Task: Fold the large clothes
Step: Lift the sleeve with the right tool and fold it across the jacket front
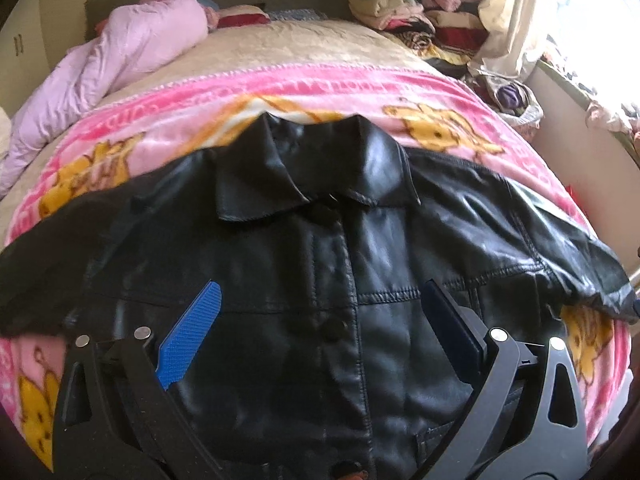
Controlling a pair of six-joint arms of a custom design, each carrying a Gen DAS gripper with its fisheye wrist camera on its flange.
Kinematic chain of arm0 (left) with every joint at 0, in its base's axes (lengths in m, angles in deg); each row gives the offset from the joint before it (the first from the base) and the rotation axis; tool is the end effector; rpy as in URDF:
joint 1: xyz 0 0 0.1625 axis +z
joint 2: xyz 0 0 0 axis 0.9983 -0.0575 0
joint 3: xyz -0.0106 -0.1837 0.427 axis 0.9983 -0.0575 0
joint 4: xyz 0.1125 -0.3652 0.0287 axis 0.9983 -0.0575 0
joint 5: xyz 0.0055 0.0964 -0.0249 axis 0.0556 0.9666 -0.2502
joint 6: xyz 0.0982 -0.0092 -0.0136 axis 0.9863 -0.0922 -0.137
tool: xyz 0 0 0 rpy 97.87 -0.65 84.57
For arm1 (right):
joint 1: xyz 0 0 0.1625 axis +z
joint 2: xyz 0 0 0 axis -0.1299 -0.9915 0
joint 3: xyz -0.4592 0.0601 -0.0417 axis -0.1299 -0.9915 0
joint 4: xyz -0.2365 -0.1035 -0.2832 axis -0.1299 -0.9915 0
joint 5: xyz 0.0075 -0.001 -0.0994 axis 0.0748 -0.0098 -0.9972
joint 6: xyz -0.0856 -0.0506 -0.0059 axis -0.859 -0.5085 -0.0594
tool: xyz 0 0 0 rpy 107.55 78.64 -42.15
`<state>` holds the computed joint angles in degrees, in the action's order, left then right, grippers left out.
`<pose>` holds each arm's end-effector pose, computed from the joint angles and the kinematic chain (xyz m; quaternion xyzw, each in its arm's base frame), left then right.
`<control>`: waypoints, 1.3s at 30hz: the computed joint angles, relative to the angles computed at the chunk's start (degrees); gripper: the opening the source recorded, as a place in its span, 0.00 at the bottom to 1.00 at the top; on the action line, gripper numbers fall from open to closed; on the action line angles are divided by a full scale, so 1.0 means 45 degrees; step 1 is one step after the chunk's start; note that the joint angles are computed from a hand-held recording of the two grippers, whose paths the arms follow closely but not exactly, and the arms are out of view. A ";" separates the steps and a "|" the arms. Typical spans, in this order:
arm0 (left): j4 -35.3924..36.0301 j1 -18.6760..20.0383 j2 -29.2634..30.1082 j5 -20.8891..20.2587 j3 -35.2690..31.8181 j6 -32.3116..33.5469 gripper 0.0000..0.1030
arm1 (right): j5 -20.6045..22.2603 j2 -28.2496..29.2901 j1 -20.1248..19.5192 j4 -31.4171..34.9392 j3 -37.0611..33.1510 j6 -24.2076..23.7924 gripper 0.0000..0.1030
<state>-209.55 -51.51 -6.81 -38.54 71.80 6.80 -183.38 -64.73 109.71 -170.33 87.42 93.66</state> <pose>-0.1880 -0.4007 0.2131 -0.0076 0.8581 -0.3532 0.3727 0.1614 -0.4251 0.2522 -0.1556 -0.8366 0.4763 0.2213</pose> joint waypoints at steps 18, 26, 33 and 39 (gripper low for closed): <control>-0.2057 0.0632 0.0720 -0.0566 0.0309 0.1246 0.91 | 0.2660 -0.0975 -0.3455 0.0193 0.0340 0.3462 0.96; -0.1400 0.0382 0.0096 -0.0490 0.0197 0.0991 0.91 | 0.4114 -0.0893 -0.3456 -0.1756 0.0195 0.1965 0.15; -0.0683 -0.0040 -0.0680 -0.0366 0.0127 0.0531 0.91 | 0.4685 -0.0992 -0.1760 -0.2191 -0.0481 -0.0684 0.11; -0.0032 -0.0450 -0.1581 -0.0305 0.0176 -0.0039 0.91 | 0.5191 -0.0781 -0.0109 -0.2038 -0.1027 -0.3090 0.11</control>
